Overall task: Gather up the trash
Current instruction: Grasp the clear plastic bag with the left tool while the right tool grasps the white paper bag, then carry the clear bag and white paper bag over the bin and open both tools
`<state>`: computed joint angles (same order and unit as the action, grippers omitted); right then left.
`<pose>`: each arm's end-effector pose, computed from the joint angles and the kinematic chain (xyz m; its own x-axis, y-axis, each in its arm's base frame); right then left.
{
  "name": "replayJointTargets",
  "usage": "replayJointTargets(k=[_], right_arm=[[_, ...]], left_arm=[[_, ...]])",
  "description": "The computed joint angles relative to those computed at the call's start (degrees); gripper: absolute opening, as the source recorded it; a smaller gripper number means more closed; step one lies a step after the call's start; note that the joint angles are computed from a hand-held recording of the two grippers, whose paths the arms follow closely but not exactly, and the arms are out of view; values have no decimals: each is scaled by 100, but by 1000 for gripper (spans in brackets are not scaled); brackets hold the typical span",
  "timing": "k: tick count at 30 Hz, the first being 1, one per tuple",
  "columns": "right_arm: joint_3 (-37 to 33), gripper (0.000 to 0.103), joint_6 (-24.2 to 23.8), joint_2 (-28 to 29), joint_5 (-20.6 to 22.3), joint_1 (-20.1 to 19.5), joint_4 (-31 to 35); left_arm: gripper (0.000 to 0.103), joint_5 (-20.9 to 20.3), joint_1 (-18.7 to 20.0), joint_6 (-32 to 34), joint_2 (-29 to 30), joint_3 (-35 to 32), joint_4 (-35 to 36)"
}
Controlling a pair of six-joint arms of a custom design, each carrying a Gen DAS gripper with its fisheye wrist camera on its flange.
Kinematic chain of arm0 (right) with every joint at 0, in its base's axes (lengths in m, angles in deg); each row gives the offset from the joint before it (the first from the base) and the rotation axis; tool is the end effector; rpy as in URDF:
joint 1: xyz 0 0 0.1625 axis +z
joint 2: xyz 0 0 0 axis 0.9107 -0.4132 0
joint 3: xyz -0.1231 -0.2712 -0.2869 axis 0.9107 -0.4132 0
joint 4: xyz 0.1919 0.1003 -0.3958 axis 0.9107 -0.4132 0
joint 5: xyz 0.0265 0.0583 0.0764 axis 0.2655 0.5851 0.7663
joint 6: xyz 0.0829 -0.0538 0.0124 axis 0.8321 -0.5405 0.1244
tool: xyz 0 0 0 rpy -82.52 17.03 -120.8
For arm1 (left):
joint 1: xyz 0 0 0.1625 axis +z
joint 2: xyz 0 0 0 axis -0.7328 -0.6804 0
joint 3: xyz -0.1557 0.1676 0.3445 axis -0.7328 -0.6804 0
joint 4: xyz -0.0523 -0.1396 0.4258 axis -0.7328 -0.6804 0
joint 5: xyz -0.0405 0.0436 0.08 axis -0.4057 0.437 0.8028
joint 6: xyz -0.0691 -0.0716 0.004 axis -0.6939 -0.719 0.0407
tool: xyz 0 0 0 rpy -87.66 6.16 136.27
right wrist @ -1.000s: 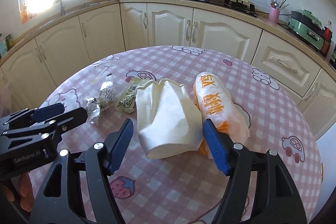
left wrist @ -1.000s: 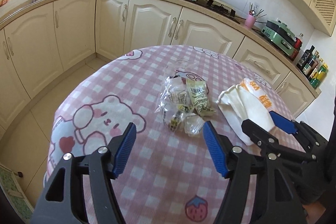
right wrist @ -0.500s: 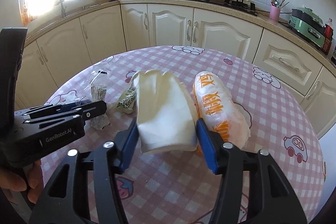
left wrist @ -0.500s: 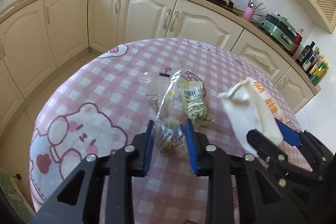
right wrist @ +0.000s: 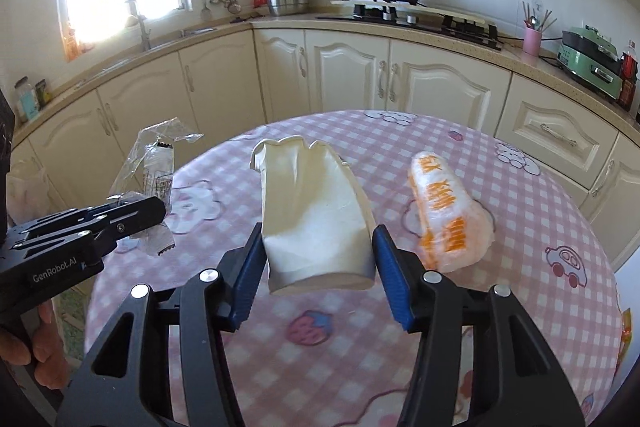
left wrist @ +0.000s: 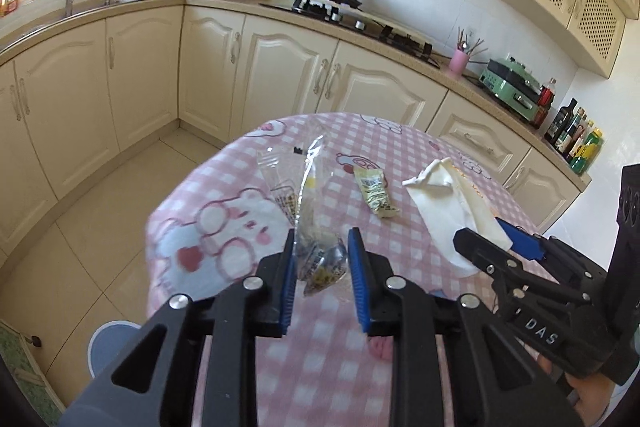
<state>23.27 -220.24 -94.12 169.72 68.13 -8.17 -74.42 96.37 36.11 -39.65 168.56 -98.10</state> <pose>0.3840 -0.3427 0.1090 -0.7232 0.2485 0.6444 -0.4177 0.5857 -0.6946 -0.1726 -0.4554 0.3097 -0.7335 0.5856 -0.3449 0.6795 0.6442 -0.3513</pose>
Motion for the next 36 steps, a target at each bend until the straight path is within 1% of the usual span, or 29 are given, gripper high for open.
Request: replayJointTargets(k=[6,9,12,16,21,24,29,33,36], right_arm=[[-532,51,-71,505,-254,334,58],[-867,51,-173,823,-450,482,48],[-1247,51,-339,1187,-706,595,3],[-1821,51,-397,1747,-1169,637,99],[-2508,51,-408,2430,-1714,543,325],[-2985,51,-298,2925,-2081,415,582],[-3743,51,-148,3640,-2424,219,1035],[-4294,51,-114,4100,-2579,22,1349],[-4513,51,-91,4274,-2636,-85,1493]], left_arm=[[23,114,233,109,-887,110,401],[23,126,451,159,-1258,93,606],[23,227,702,280,-1553,64,721],[23,300,1229,465,-1726,-77,859],[23,243,2064,666,-1631,-306,816],[23,218,2477,740,-1479,-429,759],[23,188,3187,849,-1056,-667,610],[24,225,3585,911,-613,-898,482],[24,235,3761,940,-350,-1027,402]])
